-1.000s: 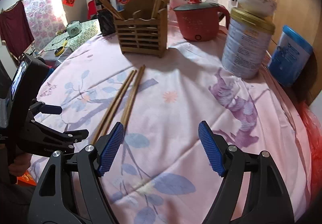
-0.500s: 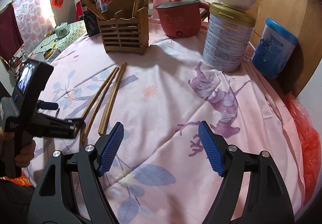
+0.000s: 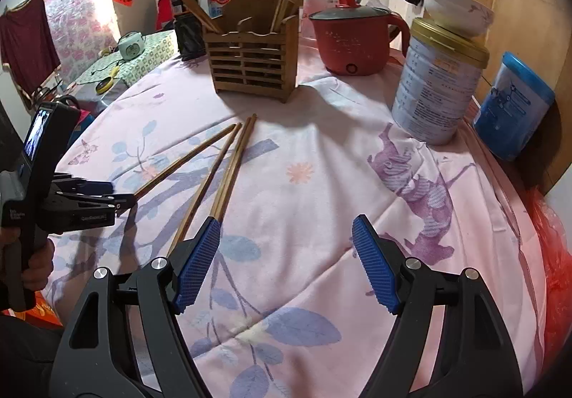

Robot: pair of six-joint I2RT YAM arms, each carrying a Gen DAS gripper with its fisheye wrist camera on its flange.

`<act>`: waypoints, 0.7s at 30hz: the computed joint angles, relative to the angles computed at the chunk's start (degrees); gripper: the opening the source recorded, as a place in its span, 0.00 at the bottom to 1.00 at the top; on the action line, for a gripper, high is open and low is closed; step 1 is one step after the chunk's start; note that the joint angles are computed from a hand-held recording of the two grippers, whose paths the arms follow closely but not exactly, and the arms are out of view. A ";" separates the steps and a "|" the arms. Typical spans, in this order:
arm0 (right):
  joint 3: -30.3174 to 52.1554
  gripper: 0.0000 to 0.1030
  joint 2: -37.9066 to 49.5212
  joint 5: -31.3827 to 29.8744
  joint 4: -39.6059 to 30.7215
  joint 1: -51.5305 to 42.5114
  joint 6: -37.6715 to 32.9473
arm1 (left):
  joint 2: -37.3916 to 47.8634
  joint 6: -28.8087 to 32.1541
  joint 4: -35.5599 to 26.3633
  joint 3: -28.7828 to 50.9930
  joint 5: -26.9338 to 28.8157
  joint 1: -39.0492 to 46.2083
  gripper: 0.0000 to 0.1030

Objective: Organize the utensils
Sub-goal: 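Close the left tool on a bamboo chopstick while the right tool grasps another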

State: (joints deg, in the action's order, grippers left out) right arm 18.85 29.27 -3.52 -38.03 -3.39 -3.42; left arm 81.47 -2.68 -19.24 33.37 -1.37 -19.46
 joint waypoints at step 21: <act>-1.03 0.45 27.63 -8.09 16.47 6.96 2.29 | -3.91 -2.18 -3.75 -2.29 -1.78 5.96 0.55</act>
